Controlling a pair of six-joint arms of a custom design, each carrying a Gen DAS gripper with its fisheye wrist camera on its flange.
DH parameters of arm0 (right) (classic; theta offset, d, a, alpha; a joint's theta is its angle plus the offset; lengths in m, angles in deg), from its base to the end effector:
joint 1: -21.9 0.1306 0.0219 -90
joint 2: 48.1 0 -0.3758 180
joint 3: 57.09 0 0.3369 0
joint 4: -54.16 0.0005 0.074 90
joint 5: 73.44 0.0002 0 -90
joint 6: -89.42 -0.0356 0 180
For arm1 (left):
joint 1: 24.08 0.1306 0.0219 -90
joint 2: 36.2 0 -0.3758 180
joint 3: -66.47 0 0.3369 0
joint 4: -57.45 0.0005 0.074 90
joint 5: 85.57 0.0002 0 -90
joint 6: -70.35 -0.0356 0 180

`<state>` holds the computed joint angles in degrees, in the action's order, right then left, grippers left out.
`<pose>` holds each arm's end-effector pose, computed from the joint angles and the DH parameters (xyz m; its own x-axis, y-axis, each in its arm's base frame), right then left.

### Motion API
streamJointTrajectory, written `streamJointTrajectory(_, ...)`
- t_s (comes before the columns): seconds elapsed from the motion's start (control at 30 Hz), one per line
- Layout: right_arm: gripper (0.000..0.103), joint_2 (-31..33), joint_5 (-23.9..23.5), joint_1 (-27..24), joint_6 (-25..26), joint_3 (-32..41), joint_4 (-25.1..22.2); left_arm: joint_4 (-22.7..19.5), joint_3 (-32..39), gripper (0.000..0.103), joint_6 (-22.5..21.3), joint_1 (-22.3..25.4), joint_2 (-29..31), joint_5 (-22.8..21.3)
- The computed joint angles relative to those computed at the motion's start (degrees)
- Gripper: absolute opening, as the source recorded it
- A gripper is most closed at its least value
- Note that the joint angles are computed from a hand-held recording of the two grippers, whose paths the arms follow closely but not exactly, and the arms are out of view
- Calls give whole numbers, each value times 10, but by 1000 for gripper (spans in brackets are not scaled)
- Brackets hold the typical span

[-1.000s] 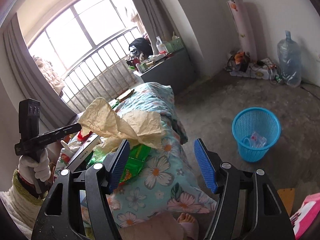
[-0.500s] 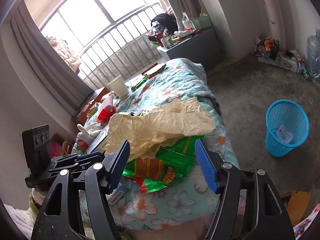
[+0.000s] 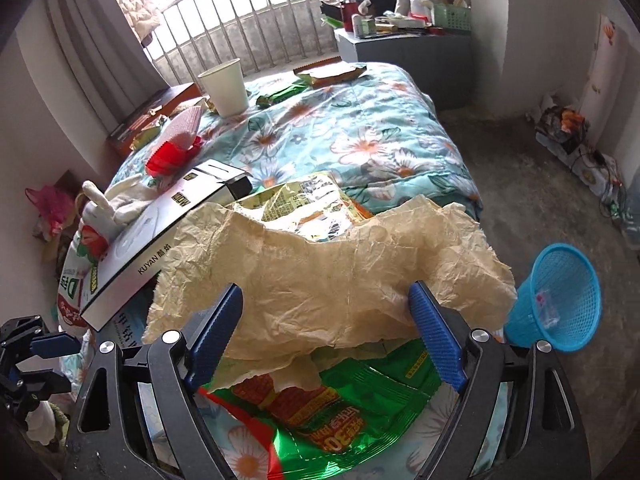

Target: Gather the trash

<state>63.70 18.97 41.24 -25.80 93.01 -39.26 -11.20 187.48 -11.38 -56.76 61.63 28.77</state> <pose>0.4614 0.1598 0.5983 -0.8316 0.1593 -0.5320 0.0510 0.9758 0.2125 0.3767 -0.2597 0.5595 -0.6995 0.2931 -0.6517 0.6413 0.6598 -0.3916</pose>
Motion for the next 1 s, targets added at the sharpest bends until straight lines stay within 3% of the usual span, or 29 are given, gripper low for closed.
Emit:
streamJointTrajectory(0.1, 72, 6, 20, 10, 7, -1, -10, 6, -17, 31, -1, 5, -12, 0)
streamJointTrajectory(0.23, 46, 14, 43, 16, -1, 5, -28, 14, -33, 31, -2, 15, -24, 3)
streamJointTrajectory(0.37, 24, -1, 47, 14, -31, -14, -15, 17, -42, 31, -2, 22, -32, 2)
streamJointTrajectory(0.43, 17, -17, 44, 12, -46, -32, 2, 18, -43, 31, -1, 23, -32, 1)
streamJointTrajectory(0.57, 9, -62, 43, 8, -74, -84, 48, 17, -40, 31, 5, 20, -30, -5)
streamJointTrajectory(0.77, 4, -135, 30, -8, -116, -174, 132, 25, -24, 31, 15, 1, -22, -17)
streamJointTrajectory(1.0, 4, -203, 11, -33, -163, -251, 219, 43, 41, 35, -16, -38, 25, -107)
